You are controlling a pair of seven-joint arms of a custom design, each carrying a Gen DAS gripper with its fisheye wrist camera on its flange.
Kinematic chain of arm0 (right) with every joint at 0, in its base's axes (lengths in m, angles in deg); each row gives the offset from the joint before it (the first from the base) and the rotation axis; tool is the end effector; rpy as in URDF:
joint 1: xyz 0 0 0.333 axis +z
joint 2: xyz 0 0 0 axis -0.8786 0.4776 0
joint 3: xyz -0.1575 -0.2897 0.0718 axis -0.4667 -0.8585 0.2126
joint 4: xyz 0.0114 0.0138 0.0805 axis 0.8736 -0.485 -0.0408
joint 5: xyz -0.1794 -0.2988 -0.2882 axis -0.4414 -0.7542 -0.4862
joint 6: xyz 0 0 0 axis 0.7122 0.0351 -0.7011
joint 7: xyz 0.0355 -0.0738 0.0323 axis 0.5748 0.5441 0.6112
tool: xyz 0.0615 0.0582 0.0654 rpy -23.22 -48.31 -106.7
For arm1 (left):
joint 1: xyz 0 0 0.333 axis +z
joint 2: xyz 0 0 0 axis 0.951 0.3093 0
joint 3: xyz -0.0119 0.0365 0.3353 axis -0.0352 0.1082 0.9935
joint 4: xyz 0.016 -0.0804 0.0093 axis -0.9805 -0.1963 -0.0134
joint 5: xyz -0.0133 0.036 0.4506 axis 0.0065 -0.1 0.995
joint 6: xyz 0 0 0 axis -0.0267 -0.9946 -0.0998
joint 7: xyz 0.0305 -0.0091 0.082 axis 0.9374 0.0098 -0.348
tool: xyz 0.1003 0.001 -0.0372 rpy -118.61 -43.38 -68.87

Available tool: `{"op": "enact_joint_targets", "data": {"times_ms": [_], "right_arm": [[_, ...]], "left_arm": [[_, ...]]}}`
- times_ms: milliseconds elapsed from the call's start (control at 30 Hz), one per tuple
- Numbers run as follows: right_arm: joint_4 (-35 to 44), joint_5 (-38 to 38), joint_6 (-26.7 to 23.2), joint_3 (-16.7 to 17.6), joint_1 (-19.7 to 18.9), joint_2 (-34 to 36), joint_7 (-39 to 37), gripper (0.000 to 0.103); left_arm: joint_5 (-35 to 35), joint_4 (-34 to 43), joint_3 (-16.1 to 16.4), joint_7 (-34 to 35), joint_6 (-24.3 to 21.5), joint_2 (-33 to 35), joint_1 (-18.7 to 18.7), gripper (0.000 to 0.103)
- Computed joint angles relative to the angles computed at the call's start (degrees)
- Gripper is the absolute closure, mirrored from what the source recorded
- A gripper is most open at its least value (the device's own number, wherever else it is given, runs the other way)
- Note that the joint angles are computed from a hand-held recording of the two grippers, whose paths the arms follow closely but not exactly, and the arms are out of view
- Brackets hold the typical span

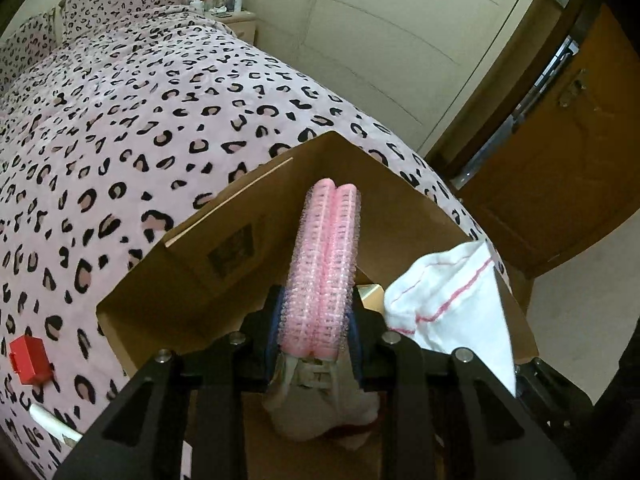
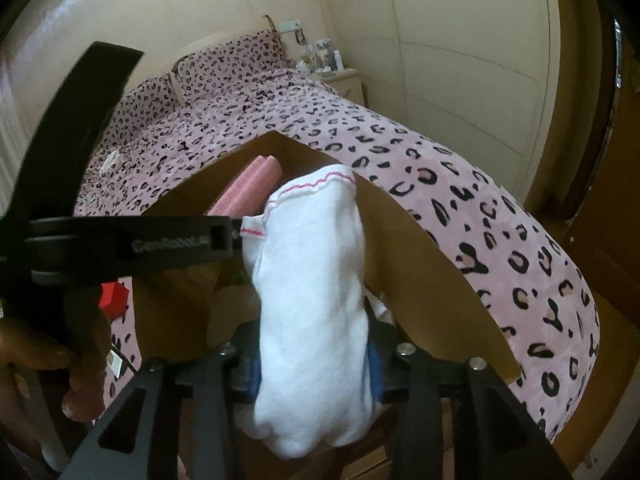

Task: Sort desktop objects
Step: 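Lower the hair roller into the box while the right tool lowers the sock in, then open both tools releasing the roller and sock, then withdraw from the box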

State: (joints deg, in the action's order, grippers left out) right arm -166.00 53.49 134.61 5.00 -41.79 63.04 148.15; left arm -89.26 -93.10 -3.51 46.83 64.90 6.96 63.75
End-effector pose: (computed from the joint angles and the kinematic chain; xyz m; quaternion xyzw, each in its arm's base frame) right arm 0.5336 0.2196 0.5826 -0.6932 0.6312 -0.1422 0.3175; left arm 0.6294 -0.2130 0.5788 -0.6465 0.7146 -0.2609 0.0577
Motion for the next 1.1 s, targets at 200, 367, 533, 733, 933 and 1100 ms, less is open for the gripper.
{"op": "enact_joint_targets", "data": {"times_ms": [200,367,533,733,933,1100], "right_arm": [[1.42,2.22,-3.76,-0.56,0.3,0.07,-1.2,0.055],[0.91,7.18,-3.05,-1.67,0.9,-1.56,-2.33,0.055],[0.7,7.42,-2.56,-1.44,0.71,-3.68,-1.93,0.055],[0.56,6.69,-2.53,-1.17,1.72,-6.16,-1.83,0.055],[0.03,6.82,-2.53,-0.56,4.11,-8.07,-2.93,0.055],[-0.91,8.17,-2.02,-0.27,7.15,-8.7,-5.38,0.055]], "left_arm": [[-0.65,-0.99,0.13,-0.02,1.99,-1.66,0.19,0.038],[1.29,-1.56,0.12,-0.73,2.37,-3.57,0.37,0.033],[2.12,-4.42,0.18,-1.39,3.08,-8.1,0.81,0.032],[2.76,-9.22,0.34,-2.53,2.93,-15.11,1.82,0.027],[5.04,-16.85,-0.15,-4.97,3.05,-24.25,3.85,0.024],[7.04,-25.23,-0.22,-7.48,1.51,-33.64,6.4,0.019]]}}
